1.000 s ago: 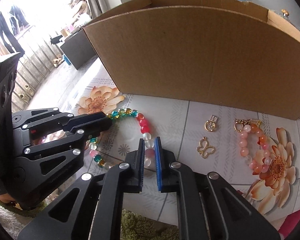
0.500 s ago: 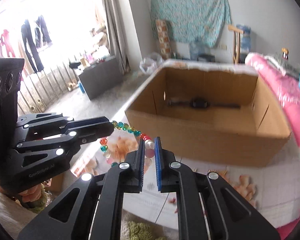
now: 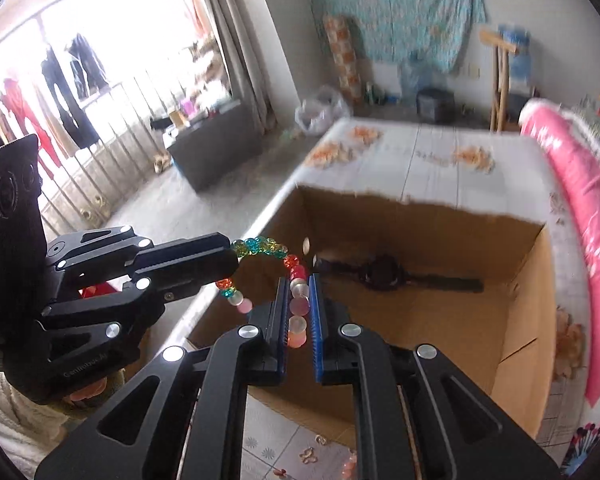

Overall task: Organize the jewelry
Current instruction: 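Lift the beaded bracelet into the box and open both tools, then move the left tool to the gold butterfly charm while the right tool reaches the gold ring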

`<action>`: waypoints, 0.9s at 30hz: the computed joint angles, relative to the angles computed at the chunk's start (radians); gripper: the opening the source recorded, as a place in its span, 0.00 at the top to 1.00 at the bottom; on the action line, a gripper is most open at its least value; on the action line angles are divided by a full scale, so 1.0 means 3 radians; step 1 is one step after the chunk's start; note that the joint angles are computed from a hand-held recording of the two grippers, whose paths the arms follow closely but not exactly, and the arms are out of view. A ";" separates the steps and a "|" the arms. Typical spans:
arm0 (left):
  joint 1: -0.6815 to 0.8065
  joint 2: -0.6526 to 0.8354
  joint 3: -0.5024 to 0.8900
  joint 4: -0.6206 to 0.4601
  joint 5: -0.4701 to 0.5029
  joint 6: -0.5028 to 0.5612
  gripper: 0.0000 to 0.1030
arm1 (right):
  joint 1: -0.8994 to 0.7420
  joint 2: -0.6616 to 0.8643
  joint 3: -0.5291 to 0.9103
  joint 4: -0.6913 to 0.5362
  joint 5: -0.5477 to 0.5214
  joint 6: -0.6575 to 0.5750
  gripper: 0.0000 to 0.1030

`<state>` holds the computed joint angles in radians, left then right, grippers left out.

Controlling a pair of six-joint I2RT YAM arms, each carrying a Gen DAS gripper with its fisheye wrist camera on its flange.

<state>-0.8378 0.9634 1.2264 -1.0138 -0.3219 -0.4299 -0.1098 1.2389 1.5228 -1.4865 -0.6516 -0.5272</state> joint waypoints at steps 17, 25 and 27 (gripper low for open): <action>0.0552 0.0177 -0.0356 -0.0118 0.0209 0.0256 0.86 | 0.0521 0.0780 -0.0257 0.0311 0.0479 0.0354 0.89; -0.0130 -0.0419 -0.0414 -0.0208 -0.0220 -0.0198 0.82 | -0.0341 0.0245 -0.0213 0.0083 -0.0090 -0.0038 0.71; -0.0598 -0.0572 -0.0433 -0.0271 -0.0455 -0.0449 0.78 | -0.0873 0.0067 -0.0175 -0.0258 -0.0375 -0.0520 0.65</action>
<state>-1.0170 0.7918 1.0965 -1.0951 -0.4585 -0.5645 -0.3717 1.2590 1.4703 -1.5638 -0.7642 -0.6832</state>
